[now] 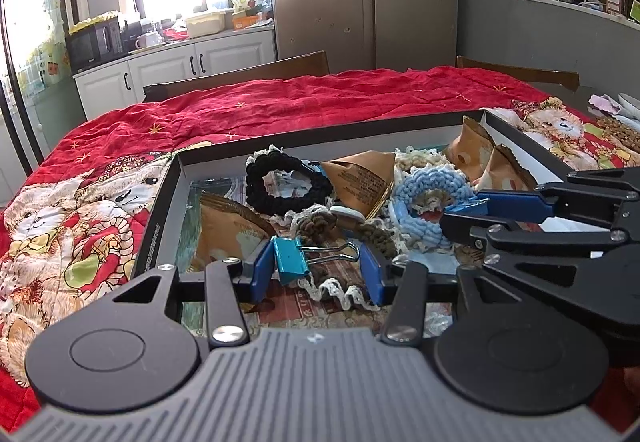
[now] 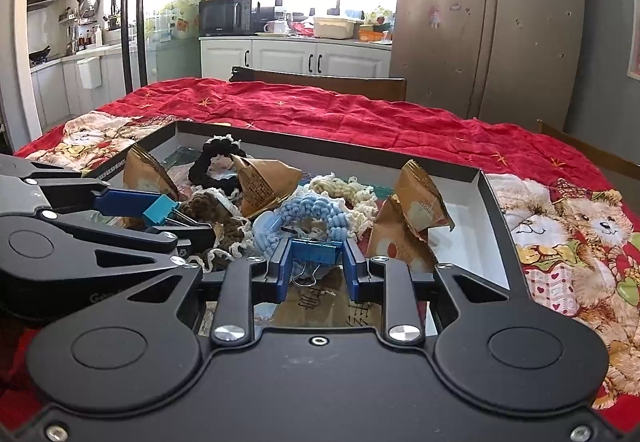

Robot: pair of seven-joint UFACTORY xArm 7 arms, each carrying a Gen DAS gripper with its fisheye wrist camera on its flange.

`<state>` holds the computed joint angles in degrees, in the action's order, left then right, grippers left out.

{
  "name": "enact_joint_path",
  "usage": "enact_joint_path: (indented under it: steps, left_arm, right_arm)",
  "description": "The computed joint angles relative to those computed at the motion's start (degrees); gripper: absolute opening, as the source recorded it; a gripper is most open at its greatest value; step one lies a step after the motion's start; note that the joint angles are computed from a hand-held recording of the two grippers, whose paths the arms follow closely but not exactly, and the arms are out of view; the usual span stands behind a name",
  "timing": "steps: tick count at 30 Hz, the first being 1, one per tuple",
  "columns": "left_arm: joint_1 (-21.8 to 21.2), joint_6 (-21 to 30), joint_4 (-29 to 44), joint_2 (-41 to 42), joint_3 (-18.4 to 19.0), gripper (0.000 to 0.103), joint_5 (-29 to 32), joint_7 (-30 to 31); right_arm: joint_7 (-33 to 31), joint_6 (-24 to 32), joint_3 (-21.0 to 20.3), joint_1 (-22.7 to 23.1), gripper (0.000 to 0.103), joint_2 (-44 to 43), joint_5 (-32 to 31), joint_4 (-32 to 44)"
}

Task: Organize objects
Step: 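Lower the clips into the box and open both grippers, then withdraw both open grippers up and away from the box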

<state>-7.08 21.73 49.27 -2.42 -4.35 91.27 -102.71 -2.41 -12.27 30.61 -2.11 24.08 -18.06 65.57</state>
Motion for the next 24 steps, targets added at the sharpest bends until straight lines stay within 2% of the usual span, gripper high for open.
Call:
enact_joint_path:
  steps: [4, 7, 9, 11, 14, 21, 24]
  left_arm:
    - [0.0, 0.0, 0.0, 0.0, 0.0, 0.051, -0.1, 0.0]
    - [0.0, -0.2, 0.0, 0.0, 0.0, 0.056, 0.0, -0.3]
    - [-0.1, -0.2, -0.2, -0.3, -0.1, 0.057, 0.2, -0.4]
    - [-0.2, 0.0, -0.4, -0.7, -0.2, 0.063, 0.6, -0.8]
    - [-0.4, 0.9, -0.7, -1.4, -0.5, 0.065, 1.0, -1.2]
    - [-0.7, 2.5, -2.1, -3.9, -1.2, 0.078, 1.2, -2.4]
    - [-0.8, 2.9, -2.8, -5.0, -1.5, 0.084, 0.7, -2.6]
  right_arm:
    - [0.0, -0.1, 0.0, 0.0, 0.026, -0.1, 0.0, -0.1]
    - [0.3, -0.8, -0.5, 0.3, 0.027, -0.4, -0.1, -0.4]
    - [0.5, -2.0, -2.1, 1.7, 0.029, -1.0, -0.1, -0.9]
    - [0.9, -3.5, -4.6, 3.7, 0.032, -1.8, 0.0, -1.5]
    - [2.5, -5.6, -6.9, 5.2, 0.038, -3.0, -0.8, -2.4]
    - [10.9, -8.1, -6.9, 2.6, 0.043, -5.5, -7.0, -4.1]
    - [16.1, -8.2, -5.2, -0.2, 0.049, -6.3, -11.8, -4.3]
